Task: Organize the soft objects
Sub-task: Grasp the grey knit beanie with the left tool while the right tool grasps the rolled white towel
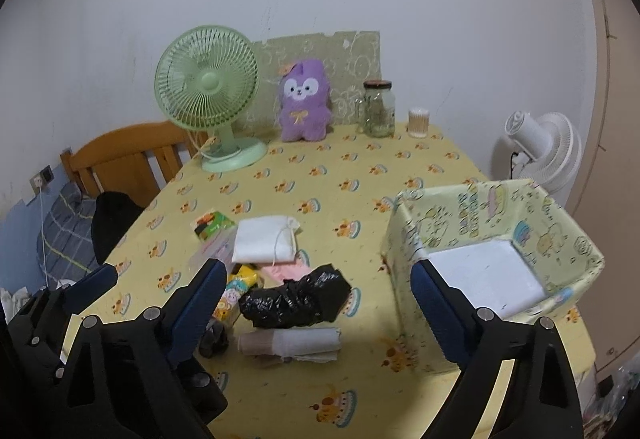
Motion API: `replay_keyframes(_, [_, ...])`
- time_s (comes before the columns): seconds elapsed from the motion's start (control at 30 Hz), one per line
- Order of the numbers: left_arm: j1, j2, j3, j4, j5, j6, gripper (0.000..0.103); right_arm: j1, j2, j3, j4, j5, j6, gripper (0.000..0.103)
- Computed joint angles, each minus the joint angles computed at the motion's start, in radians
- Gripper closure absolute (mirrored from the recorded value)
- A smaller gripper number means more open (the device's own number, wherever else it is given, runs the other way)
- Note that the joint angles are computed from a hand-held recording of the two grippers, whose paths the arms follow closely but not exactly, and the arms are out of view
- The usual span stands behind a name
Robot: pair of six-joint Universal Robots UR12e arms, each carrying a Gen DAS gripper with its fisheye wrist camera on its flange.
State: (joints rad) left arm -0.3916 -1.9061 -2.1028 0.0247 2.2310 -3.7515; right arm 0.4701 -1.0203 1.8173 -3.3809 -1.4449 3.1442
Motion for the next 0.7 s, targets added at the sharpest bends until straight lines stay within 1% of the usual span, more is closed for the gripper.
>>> replay_keyframes(0.17, [0.017, -0.009, -0.01, -0.005, -0.044, 0.001, 0.012, 0.014, 0.023, -0.014, 0.008, -0.018, -0.017, 0.009])
replay_keyframes(0.27, [0.025, -0.017, -0.016, -0.005, -0.065, -0.007, 0.012, 0.017, 0.035, -0.021, 0.018, -0.013, -0.025, 0.009])
replay_keyframes(0.4, [0.035, -0.025, -0.018, -0.032, -0.092, -0.032, 0.012, 0.019, 0.051, -0.037, 0.066, -0.005, -0.028, 0.011])
replay_keyframes(0.5, [0.037, -0.032, -0.019, -0.045, -0.089, -0.048, 0.012, 0.02, 0.063, -0.047, 0.093, 0.006, -0.032, 0.011])
replay_keyframes(0.7, [0.048, -0.052, -0.015, -0.079, -0.123, -0.071, 0.013, 0.018, 0.081, -0.059, 0.144, -0.002, -0.036, 0.012])
